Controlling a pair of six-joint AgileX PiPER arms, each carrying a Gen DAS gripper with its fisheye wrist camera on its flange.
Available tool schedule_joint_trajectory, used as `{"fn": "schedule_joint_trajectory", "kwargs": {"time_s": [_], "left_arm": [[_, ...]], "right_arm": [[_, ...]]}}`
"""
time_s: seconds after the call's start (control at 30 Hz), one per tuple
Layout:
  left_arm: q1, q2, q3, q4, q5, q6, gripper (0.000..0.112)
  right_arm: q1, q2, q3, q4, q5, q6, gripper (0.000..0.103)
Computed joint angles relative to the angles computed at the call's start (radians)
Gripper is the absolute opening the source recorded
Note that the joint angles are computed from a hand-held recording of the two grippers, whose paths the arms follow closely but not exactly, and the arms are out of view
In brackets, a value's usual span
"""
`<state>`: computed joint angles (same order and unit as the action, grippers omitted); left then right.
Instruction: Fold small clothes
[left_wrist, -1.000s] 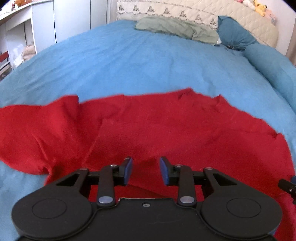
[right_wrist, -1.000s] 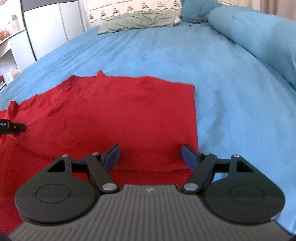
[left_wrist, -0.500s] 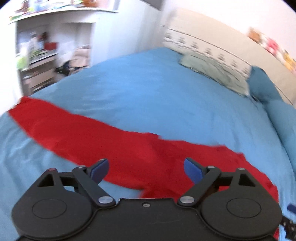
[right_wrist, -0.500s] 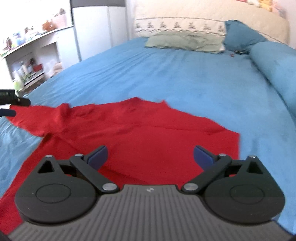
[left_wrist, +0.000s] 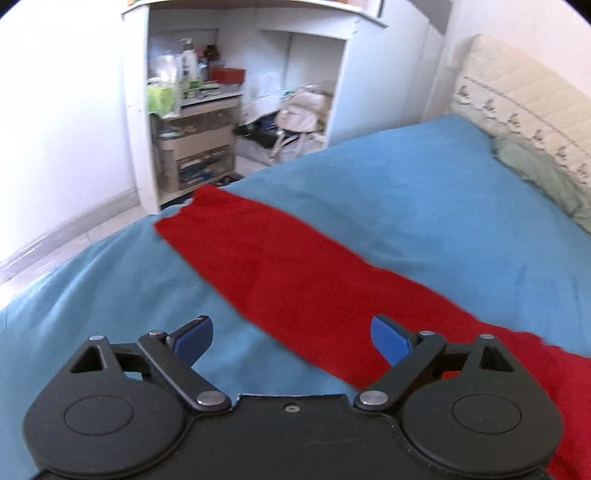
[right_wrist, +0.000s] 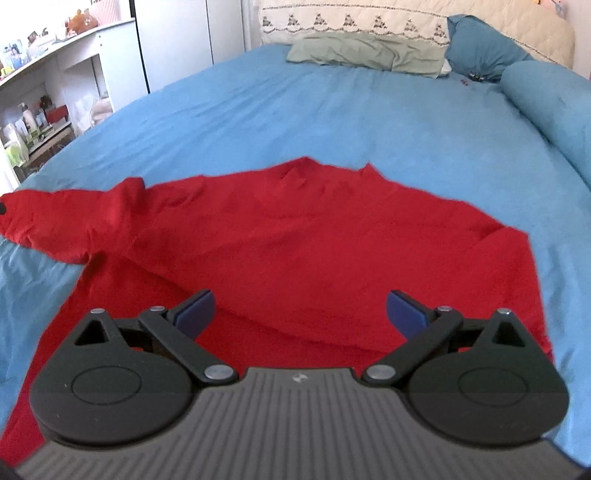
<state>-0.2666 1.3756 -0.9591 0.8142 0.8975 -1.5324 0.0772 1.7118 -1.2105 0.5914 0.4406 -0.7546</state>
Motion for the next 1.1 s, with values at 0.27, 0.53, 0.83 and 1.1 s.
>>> {"fn": "schedule_joint_trajectory", "kwargs": {"time_s": [0.27, 0.53, 0.83, 1.1], "left_arm": [[0.136, 0.032, 0.107, 0.057, -0.138, -0.04, 0.068], [0.171, 0.128, 0.061, 0.161, -0.159, -0.025, 0.054], [0.137, 0.19, -0.044, 0.165, -0.082, 0.049, 0.006], [-0.118, 0.168, -0.204, 0.249, 0.1, 0.065, 0.006]], "right_arm": [[0.071, 0.015, 0.048, -0.155, -0.109, 0.187, 0.103], [0.1, 0.042, 0.054, -0.358, -0.176, 0.423, 0.103], [0.106, 0.045, 0.067, -0.535, -0.195, 0.68, 0.103], [0.042, -0.003, 0.068, -0.351, -0.175, 0.525, 0.103]]}}
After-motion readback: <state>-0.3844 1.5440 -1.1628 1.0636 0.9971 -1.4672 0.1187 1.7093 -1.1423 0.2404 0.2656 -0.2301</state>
